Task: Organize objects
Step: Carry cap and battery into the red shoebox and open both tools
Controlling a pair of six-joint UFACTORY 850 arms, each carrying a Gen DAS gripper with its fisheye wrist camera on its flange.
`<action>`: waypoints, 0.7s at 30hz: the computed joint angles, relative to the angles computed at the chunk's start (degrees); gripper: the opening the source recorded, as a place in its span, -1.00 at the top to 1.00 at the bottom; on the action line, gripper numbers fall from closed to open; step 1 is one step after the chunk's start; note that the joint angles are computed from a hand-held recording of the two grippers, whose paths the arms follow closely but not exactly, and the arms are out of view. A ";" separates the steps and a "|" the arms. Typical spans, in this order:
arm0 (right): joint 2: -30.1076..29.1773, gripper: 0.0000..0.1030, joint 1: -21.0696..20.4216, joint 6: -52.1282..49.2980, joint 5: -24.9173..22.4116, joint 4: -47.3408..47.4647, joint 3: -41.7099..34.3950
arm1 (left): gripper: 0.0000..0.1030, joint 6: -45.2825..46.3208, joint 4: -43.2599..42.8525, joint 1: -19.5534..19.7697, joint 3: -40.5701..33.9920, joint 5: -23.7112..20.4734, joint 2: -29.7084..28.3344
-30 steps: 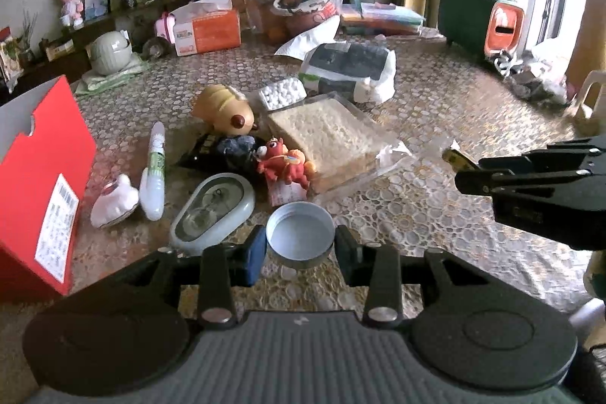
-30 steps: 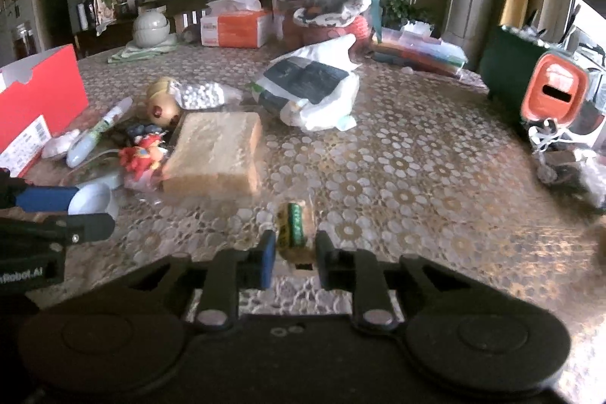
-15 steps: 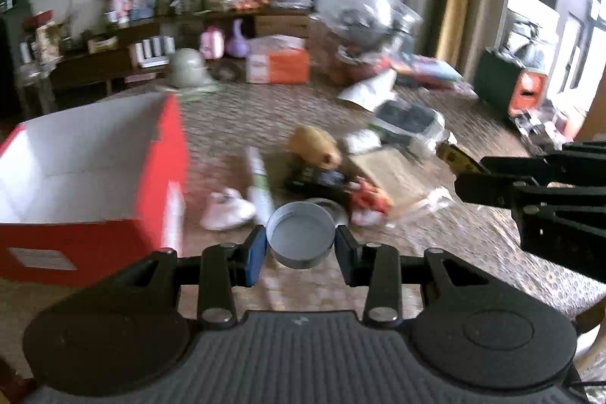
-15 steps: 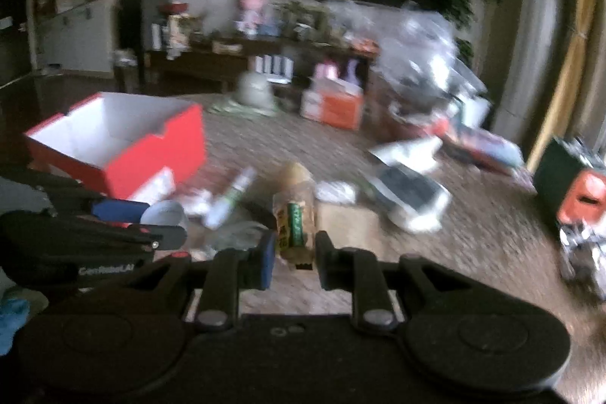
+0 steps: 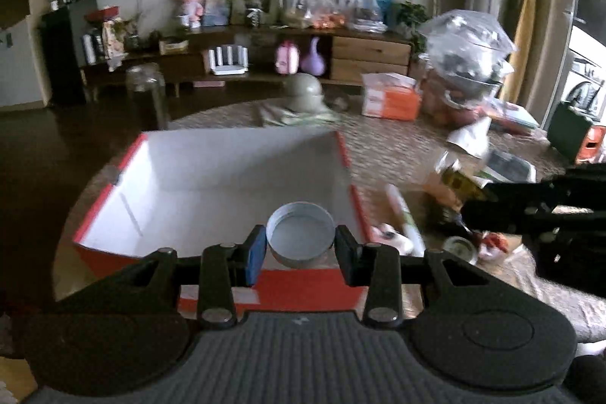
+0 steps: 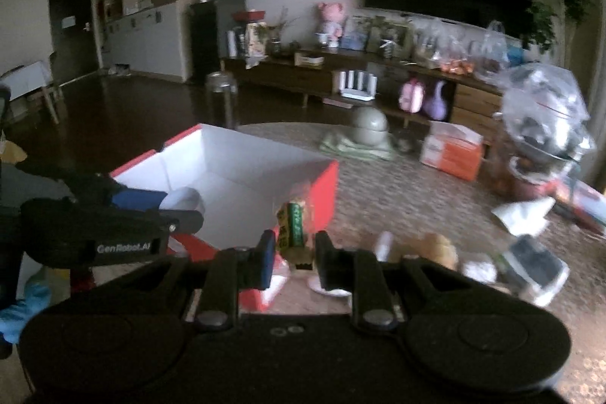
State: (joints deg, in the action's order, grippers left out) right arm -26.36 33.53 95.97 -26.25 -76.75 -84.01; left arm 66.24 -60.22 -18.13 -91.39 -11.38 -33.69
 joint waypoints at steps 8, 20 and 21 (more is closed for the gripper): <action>-9.51 0.58 -0.37 -12.42 0.91 11.78 -13.13 | 0.26 -17.39 18.64 2.76 -7.75 -1.77 -4.81; -23.97 0.58 -1.53 -35.96 -4.52 34.67 -33.50 | 0.26 -37.64 40.81 5.53 -32.02 -15.65 -20.22; -25.19 0.58 -1.77 -38.27 -5.09 36.82 -35.36 | 0.26 -38.79 41.79 5.69 -35.99 -18.03 -22.59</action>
State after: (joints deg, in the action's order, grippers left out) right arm -51.55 31.76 57.70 -31.34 -39.93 -119.37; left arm 27.45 -18.44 -12.44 -127.38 -29.41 -56.28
